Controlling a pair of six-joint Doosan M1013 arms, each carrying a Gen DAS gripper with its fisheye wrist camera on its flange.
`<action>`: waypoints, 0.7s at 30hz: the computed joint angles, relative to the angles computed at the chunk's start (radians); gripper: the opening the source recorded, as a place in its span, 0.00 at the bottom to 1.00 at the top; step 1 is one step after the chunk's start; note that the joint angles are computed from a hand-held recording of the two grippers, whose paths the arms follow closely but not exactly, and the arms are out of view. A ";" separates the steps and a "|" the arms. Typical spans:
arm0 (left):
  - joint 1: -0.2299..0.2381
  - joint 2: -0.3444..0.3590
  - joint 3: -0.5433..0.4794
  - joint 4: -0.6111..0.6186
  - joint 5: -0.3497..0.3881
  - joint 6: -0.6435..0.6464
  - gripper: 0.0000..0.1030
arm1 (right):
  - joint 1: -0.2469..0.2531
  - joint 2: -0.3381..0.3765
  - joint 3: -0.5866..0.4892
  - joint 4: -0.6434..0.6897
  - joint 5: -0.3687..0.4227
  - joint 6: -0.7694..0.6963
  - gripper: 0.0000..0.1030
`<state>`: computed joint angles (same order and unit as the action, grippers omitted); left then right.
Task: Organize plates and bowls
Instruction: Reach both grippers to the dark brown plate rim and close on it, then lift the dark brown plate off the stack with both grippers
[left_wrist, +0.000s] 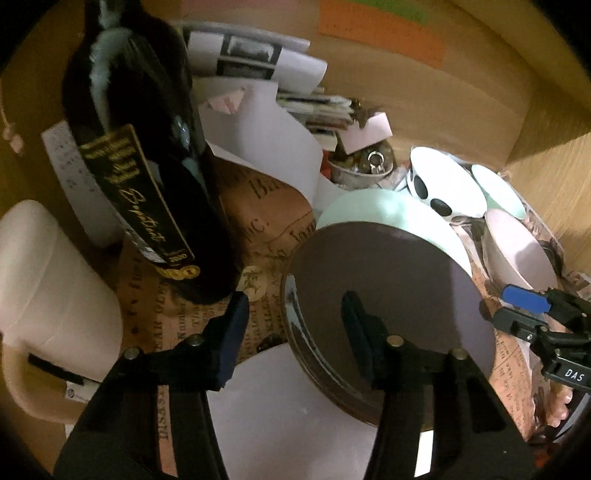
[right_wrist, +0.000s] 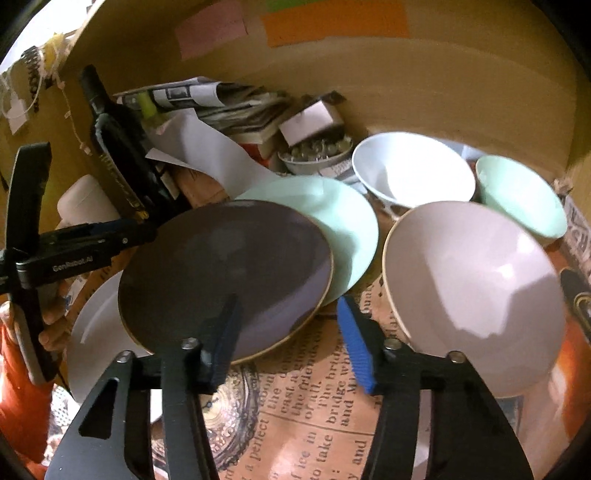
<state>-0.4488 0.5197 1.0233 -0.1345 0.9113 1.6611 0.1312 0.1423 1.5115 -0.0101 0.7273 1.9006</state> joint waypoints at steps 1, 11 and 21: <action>0.001 0.007 -0.011 -0.004 0.015 0.003 0.43 | -0.001 0.004 -0.004 0.006 0.005 0.004 0.40; 0.006 0.047 -0.074 -0.032 0.100 0.023 0.34 | 0.004 0.033 -0.035 -0.015 0.054 0.046 0.29; 0.010 0.072 -0.111 -0.067 0.160 0.051 0.29 | -0.010 0.047 -0.041 0.038 0.085 0.051 0.29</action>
<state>-0.4390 0.5913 0.9120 -0.2019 1.0712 1.7117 0.1213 0.1889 1.4700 0.0275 0.8121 1.9521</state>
